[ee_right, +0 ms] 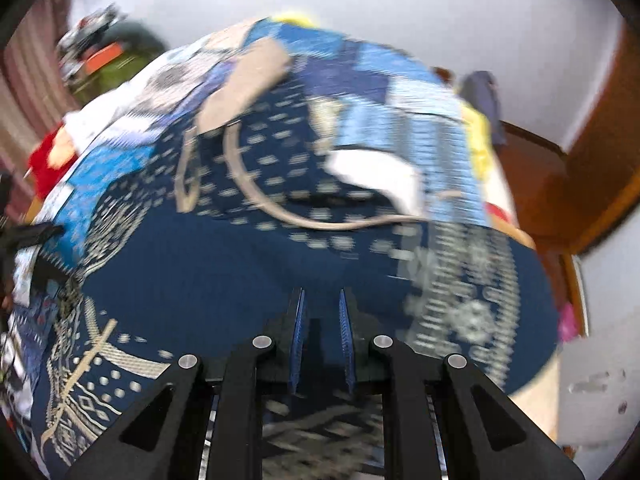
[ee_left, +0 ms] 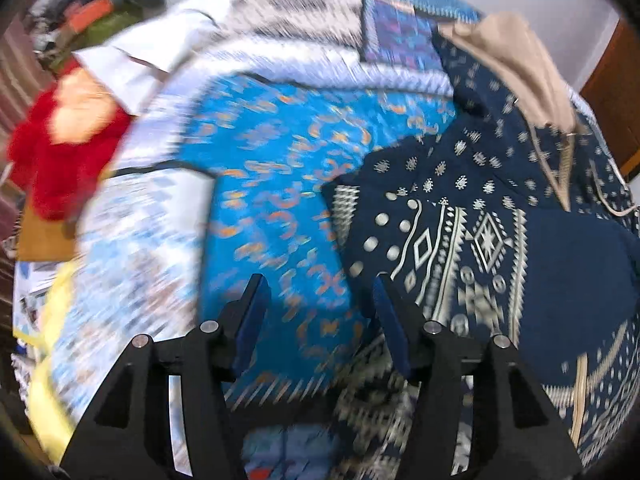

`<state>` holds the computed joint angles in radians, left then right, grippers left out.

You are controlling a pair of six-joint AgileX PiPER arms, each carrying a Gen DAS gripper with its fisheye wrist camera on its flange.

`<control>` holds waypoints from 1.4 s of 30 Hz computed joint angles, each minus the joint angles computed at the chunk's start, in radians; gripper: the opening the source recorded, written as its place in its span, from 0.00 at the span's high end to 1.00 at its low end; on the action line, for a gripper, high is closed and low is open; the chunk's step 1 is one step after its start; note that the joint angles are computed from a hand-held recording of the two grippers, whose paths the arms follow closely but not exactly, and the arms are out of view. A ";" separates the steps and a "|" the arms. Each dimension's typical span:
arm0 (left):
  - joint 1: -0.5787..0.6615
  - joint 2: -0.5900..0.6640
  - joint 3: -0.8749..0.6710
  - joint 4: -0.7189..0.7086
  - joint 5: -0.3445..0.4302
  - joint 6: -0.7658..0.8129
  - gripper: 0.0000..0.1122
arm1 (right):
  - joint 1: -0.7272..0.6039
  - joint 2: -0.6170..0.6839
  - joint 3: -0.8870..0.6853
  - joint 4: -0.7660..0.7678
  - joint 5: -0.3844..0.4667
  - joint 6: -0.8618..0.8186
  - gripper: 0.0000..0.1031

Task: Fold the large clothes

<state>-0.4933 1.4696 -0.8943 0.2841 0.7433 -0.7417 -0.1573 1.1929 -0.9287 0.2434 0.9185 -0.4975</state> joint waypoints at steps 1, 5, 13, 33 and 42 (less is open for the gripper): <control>0.008 0.078 -0.045 0.003 -0.004 0.015 0.51 | 0.060 0.020 0.007 -0.020 -0.013 0.029 0.88; -0.008 0.250 -0.165 0.100 0.000 -0.025 0.51 | 0.267 0.110 0.057 -0.209 -0.105 0.171 0.88; -0.053 0.474 -0.402 0.296 0.110 -0.113 0.47 | 0.203 0.061 0.144 -0.223 -0.180 0.041 0.87; -0.251 0.195 0.045 0.377 0.028 -0.331 0.36 | 0.068 -0.021 0.207 -0.170 -0.185 -0.033 0.83; -0.299 0.154 0.118 0.397 0.012 -0.428 0.36 | 0.028 -0.052 0.204 -0.199 -0.166 -0.026 0.83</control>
<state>-0.7927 1.6239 -0.7760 0.6811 0.7549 -1.1696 -0.1291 1.1405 -0.7250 0.0443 0.7529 -0.5237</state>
